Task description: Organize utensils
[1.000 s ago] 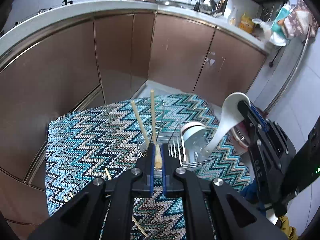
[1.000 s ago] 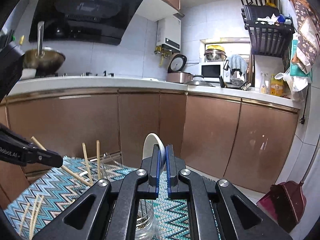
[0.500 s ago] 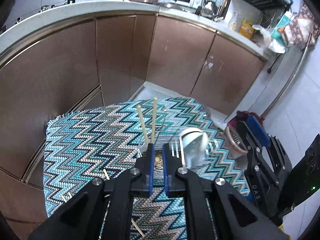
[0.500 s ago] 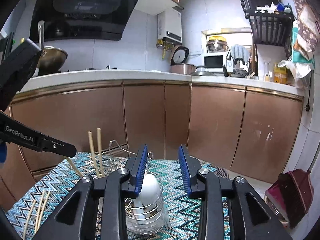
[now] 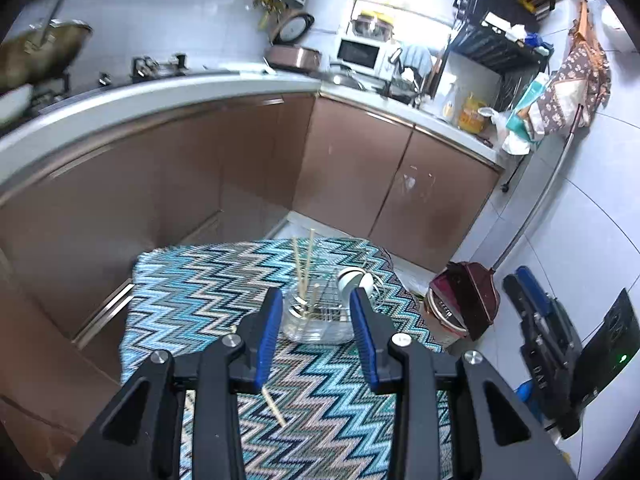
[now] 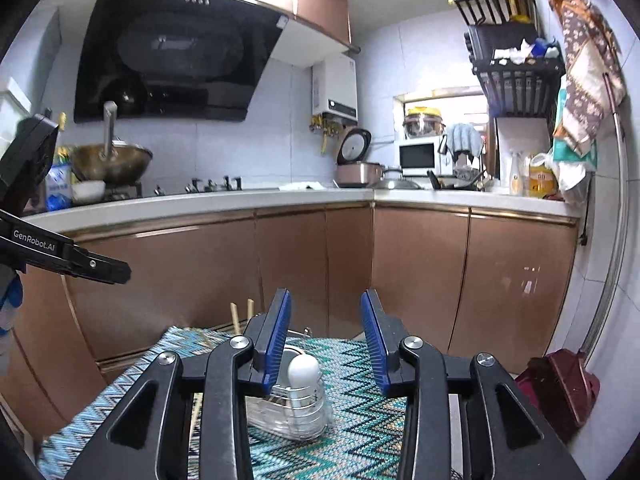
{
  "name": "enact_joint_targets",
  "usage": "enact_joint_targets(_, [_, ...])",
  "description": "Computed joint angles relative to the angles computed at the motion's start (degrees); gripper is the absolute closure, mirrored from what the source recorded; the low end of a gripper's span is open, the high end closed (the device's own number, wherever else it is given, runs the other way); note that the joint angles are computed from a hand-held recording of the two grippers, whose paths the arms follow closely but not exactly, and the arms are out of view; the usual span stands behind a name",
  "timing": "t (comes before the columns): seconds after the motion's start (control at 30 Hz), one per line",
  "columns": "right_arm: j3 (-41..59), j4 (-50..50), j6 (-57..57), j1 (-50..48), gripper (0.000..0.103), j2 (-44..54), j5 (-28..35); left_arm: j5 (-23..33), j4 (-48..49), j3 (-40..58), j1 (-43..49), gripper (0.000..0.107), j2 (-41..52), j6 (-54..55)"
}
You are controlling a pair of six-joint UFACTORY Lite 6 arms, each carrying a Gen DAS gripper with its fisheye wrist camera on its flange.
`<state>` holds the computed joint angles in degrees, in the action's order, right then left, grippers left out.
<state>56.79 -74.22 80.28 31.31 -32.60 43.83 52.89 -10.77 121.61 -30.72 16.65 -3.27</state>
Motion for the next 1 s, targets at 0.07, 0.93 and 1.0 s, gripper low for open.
enact_joint_targets(0.07, [1.6,-0.6,-0.5,7.0,0.067,-1.3,6.7,0.3,0.7,-5.1,0.6,0.074,-6.1,-0.2])
enact_joint_targets(0.93, [12.5,8.5,-5.8,27.1,0.064,13.2,13.5,1.2,-26.4,-44.7,29.7,0.075,-24.9,27.7])
enact_joint_targets(1.0, [12.1,11.3,-7.1,23.4,0.064,15.5,8.2,-0.1,-27.2,-45.8,30.4,0.075,-21.7,29.1])
